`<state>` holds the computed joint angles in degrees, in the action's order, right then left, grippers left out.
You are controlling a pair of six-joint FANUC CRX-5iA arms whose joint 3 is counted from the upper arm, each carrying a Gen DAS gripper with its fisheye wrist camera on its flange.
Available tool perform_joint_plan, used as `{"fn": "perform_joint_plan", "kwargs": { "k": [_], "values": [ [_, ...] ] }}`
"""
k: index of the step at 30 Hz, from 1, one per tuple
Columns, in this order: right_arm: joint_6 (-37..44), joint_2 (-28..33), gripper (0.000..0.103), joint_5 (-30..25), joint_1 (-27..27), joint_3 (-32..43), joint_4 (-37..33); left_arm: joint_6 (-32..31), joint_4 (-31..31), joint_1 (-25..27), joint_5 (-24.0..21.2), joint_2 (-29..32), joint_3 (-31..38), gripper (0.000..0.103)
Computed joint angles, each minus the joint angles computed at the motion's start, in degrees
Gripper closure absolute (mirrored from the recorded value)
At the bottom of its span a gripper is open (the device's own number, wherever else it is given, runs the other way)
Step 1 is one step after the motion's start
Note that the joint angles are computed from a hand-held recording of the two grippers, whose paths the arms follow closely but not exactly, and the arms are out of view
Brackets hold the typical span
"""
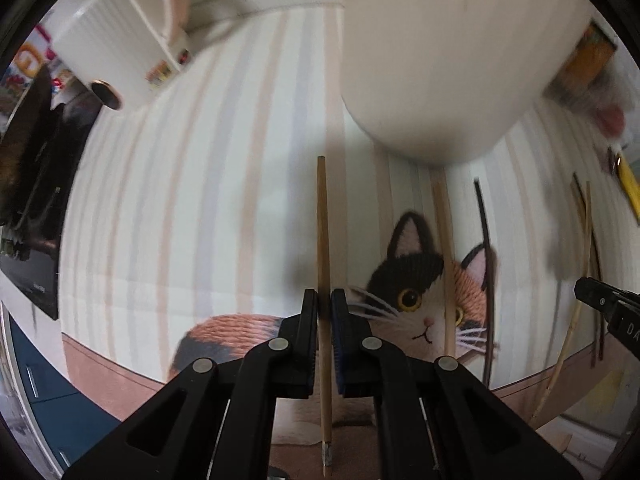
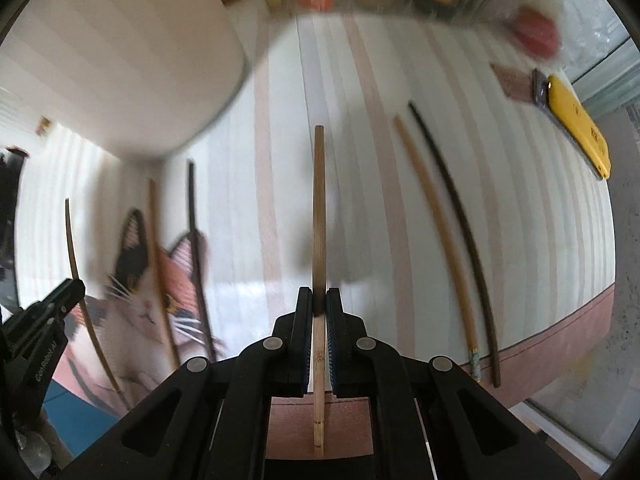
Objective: Organize utensils
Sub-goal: 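Lift both held chopsticks upright and carry them over the beige holder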
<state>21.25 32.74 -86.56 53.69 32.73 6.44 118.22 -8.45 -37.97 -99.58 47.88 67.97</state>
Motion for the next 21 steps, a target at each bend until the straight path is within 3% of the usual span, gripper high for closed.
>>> {"fn": "perform_joint_plan", "kwargs": {
  "k": [11,21],
  "values": [
    [1.98,-4.21,0.096,2.21,0.73,-0.3,7.08,4.11,-4.93,-0.53,1.89,-2.75,4.5,0.099],
    [3.67,-5.04,0.096,5.54,0.32,2.01,10.72,8.15,-7.86,0.2,7.24,-9.31,-0.69,0.099]
  ]
}}
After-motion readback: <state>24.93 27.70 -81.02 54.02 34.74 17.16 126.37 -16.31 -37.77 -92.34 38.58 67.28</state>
